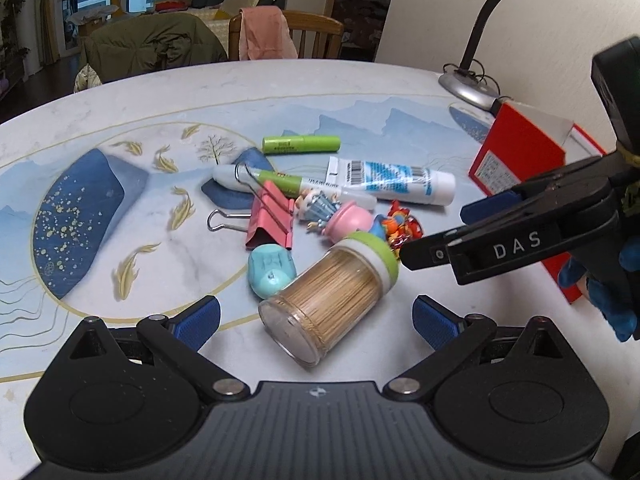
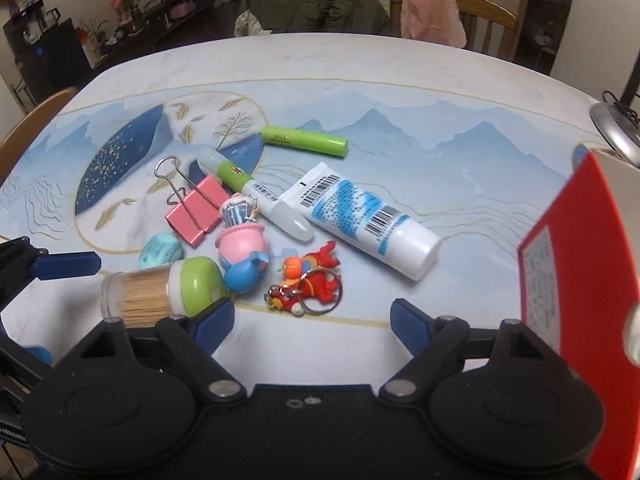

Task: Organize rigid objects
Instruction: 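Grasp clear toothpick holder with left tool while right tool grasps red keychain figure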

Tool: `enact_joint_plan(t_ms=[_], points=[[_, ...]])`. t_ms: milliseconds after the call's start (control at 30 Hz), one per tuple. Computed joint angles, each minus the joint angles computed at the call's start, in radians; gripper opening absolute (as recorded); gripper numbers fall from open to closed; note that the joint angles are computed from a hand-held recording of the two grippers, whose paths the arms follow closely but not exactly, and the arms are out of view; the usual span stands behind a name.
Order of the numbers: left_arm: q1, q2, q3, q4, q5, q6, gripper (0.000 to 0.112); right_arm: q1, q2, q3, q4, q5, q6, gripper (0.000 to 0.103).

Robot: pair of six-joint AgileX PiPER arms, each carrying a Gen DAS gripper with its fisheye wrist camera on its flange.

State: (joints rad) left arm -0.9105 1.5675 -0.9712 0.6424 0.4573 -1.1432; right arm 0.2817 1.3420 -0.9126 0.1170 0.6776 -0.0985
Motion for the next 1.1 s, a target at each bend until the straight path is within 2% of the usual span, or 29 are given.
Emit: enact_joint_plan(t_ms=[200, 433, 500, 600, 800, 933, 1100], points=[[0.022, 0.026, -0.004, -0.044, -0.034, 0.037, 0.101, 0.012, 0.059, -0.027, 0.015, -0.014, -0.032, 0.082], [0.032, 0.030, -0.003, -0.088, -0.042, 0.066, 0.077, 0.014, 0.101, -0.039, 0.045, -0.036, -0.074, 0.074], [0.031, 0.029, -0.002, -0.082, -0.040, 0.052, 0.074, 0.010, 0.106, -0.040, 0.066, -0.032, -0.097, 0.067], [0.040, 0.028, -0.005, -0.102, -0.041, 0.062, 0.066, 0.018, 0.099, -0.029, 0.055, -0.045, -0.099, 0.063], [0.036, 0.026, -0.013, -0.125, -0.024, 0.079, 0.064, 0.014, 0.089, -0.027, 0.040, -0.045, -0.079, 0.046], [0.024, 0.021, -0.017, -0.125, -0.006, 0.079, 0.054, 0.014, 0.069, -0.008, 0.036, -0.055, -0.068, 0.045], [0.004, 0.008, -0.011, -0.119, 0.006, 0.067, 0.049, 0.006, 0.018, 0.027, 0.052, -0.059, -0.077, 0.044]])
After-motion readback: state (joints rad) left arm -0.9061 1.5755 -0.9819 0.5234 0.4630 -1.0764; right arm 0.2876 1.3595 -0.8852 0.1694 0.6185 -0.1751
